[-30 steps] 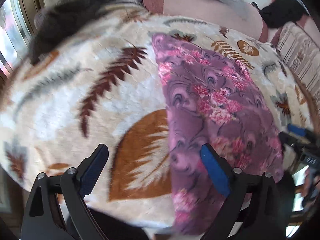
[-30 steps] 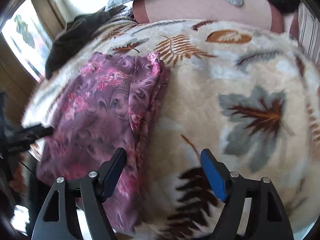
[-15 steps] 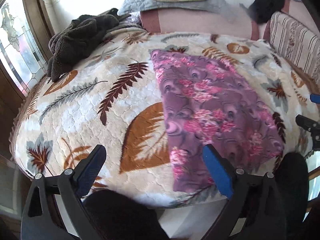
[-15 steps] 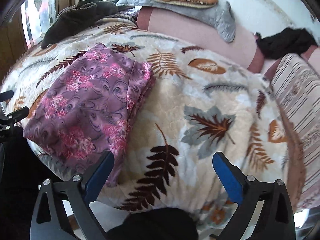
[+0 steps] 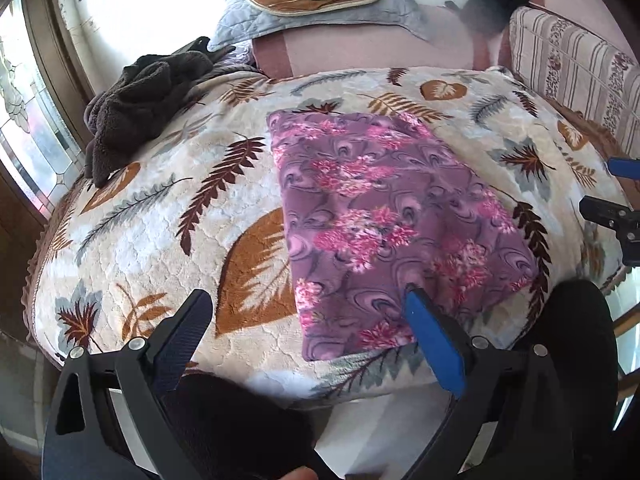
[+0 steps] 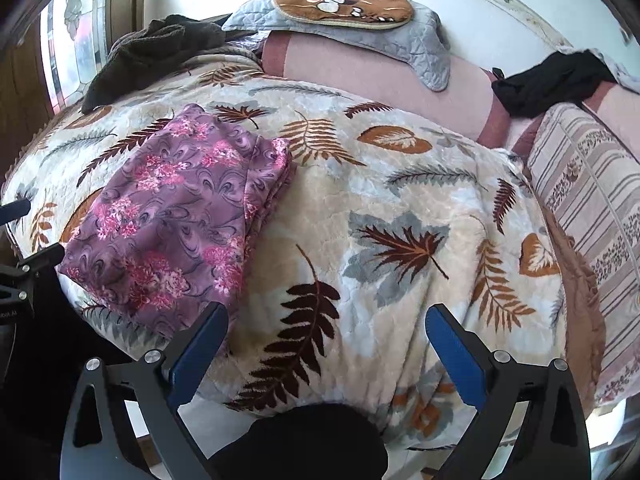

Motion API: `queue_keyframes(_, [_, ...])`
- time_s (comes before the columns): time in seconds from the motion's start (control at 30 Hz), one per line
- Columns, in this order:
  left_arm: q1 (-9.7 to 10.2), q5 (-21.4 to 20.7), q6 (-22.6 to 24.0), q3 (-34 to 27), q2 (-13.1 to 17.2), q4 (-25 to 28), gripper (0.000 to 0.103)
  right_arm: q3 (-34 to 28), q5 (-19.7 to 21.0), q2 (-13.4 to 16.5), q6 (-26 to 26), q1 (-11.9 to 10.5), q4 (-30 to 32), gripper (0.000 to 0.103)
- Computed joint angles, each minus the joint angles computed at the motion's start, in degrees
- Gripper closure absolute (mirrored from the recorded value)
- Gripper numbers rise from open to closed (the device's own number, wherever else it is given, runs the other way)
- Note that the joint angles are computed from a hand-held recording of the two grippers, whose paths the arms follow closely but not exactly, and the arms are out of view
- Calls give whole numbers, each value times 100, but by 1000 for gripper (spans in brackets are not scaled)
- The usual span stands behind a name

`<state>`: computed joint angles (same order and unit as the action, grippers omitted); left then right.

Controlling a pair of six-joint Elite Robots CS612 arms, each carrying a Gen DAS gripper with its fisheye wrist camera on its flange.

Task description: Fold small clothes

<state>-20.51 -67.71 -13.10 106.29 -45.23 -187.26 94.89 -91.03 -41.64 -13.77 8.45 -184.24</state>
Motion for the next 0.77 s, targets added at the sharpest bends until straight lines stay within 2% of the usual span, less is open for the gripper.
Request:
queue_keyframes(0.13, [-25, -104, 5, 50, -49, 64, 5, 54, 103, -22, 68, -39, 8, 3])
queue_keyframes(0.53, [-93, -630, -24, 228, -159, -198, 5, 114, 288, -59, 228, -83, 55, 3])
queue_keyframes(0.77, [-200, -638, 152, 233, -159, -175, 5, 153, 319, -84, 258, -129, 29, 3])
